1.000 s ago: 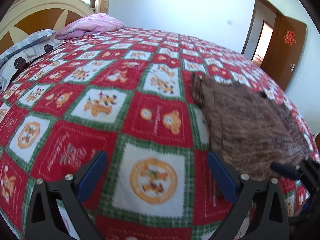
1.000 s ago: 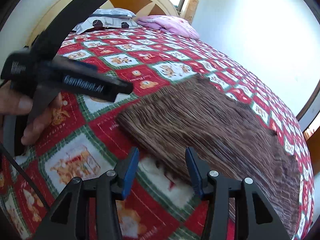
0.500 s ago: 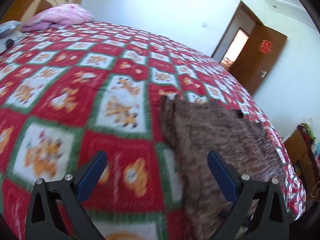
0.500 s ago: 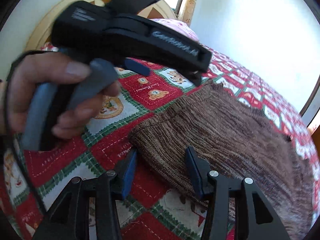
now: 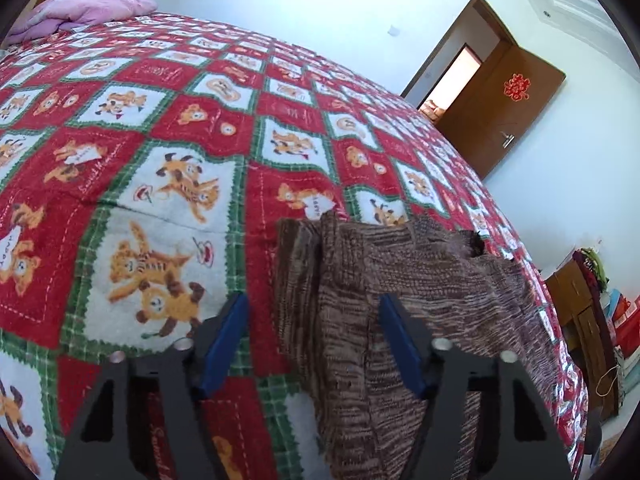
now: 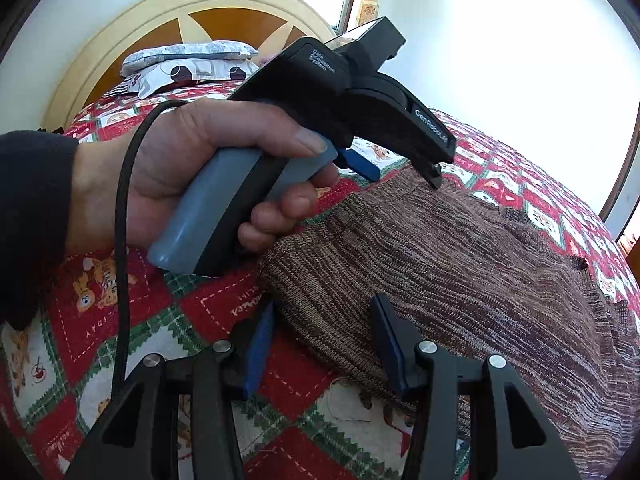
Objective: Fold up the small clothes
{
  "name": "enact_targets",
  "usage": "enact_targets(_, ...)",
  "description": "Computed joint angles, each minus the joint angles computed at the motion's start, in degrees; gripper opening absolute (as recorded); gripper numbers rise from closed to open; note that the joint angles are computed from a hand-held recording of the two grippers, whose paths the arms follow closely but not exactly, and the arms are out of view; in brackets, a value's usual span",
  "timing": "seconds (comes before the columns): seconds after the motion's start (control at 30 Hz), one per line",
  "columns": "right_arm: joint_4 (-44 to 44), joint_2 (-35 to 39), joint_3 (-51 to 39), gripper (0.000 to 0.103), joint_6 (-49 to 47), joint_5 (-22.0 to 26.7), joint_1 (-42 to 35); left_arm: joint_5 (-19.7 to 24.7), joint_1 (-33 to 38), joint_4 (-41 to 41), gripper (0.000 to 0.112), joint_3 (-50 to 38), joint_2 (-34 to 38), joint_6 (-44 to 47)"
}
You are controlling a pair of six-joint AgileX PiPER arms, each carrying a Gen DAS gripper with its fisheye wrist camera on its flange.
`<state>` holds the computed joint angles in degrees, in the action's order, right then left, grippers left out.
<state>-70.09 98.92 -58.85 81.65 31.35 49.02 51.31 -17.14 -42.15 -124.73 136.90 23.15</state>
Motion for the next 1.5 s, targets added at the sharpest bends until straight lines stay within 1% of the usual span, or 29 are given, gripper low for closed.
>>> enact_targets(0.03,0.1,-0.2,0.2,0.049,0.3,-0.6,-0.3,0.5,0.3,-0.6,0.048,-0.1,0.3,0.1)
enact_targets(0.07,0.0,-0.2,0.3,0.049,0.6,-1.3,-0.8,0.9,0.4,-0.4,0.027,-0.4,0.6,-0.4)
enact_targets(0.1,-0.1,-0.3,0.3,0.046,0.8,-1.6,-1.1,1.5,0.6,-0.7,0.018,-0.9,1.0,-0.7)
enact_targets(0.13,-0.3,-0.4,0.4,0.044,1.3,-1.7,-1.2,2.0,0.9,-1.6,0.017,-1.2,1.3,-0.6)
enact_targets(0.17,-1.1,-0.5,0.7,0.035,2.3,-1.4,-1.4,1.6,0.8,-1.9,0.015,-0.5,0.9,0.0)
enact_targets(0.2,-1.5,-0.7,0.9,0.022,3.3,-0.8,-1.2,1.4,0.7,-2.0,0.013,-0.3,0.8,0.3)
enact_targets(0.27,-1.9,-1.2,1.4,0.013,4.9,-0.9,-1.7,0.4,0.6,-1.8,0.012,1.2,-0.1,0.6)
enact_targets(0.3,-1.4,-1.6,1.6,0.011,4.8,-1.6,-2.2,0.5,0.7,-2.1,0.011,1.0,0.1,0.4)
enact_targets(0.37,0.9,-2.8,2.0,0.010,3.0,-3.0,-3.1,0.8,1.5,-3.8,0.011,1.3,0.4,0.2)
enact_targets(0.43,2.5,-3.7,2.2,0.010,2.1,-3.3,-3.4,1.6,1.9,-4.2,0.011,0.7,1.0,-0.7)
enact_targets(0.63,5.8,-7.4,4.7,0.008,0.9,-4.8,-3.9,2.6,1.2,-1.3,0.011,-1.6,1.9,-3.7)
enact_targets(0.7,7.0,-8.6,5.4,0.007,0.1,-5.5,-4.3,4.2,0.8,0.9,0.010,-3.0,1.7,-7.1)
enact_targets(0.8,10.6,-11.9,7.1,0.007,-2.8,-7.6,-5.9,3.6,1.2,-2.6,0.009,0.8,-0.8,-5.8)
enact_targets(0.9,18.5,-16.2,8.4,0.007,-10.4,-9.5,-8.7,2.8,1.7,-7.6,0.009,5.1,-3.9,-4.8)
enact_targets(1.0,26.3,-20.9,10.1,0.007,-17.3,-10.9,-11.8,2.2,1.6,-11.3,0.009,7.2,-6.2,-4.1)
enact_targets(1.13,32.9,-26.7,12.3,0.006,-23.1,-11.2,-15.3,1.0,-0.6,-11.5,0.009,6.3,-7.9,-5.4)
enact_targets(1.37,42.9,-36.3,16.1,0.006,-34.7,-8.6,-20.6,2.0,-5.5,-11.0,0.009,-1.0,-6.5,-9.8)
enact_targets(1.47,50.7,-40.5,17.6,0.006,-43.4,-7.8,-24.9,3.0,-8.1,-8.8,0.009,-7.6,-4.2,-13.0)
enact_targets(1.5,53.7,-41.9,18.0,0.006,-46.6,-7.5,-26.7,3.6,-9.1,-7.5,0.009,-11.0,-2.8,-14.7)
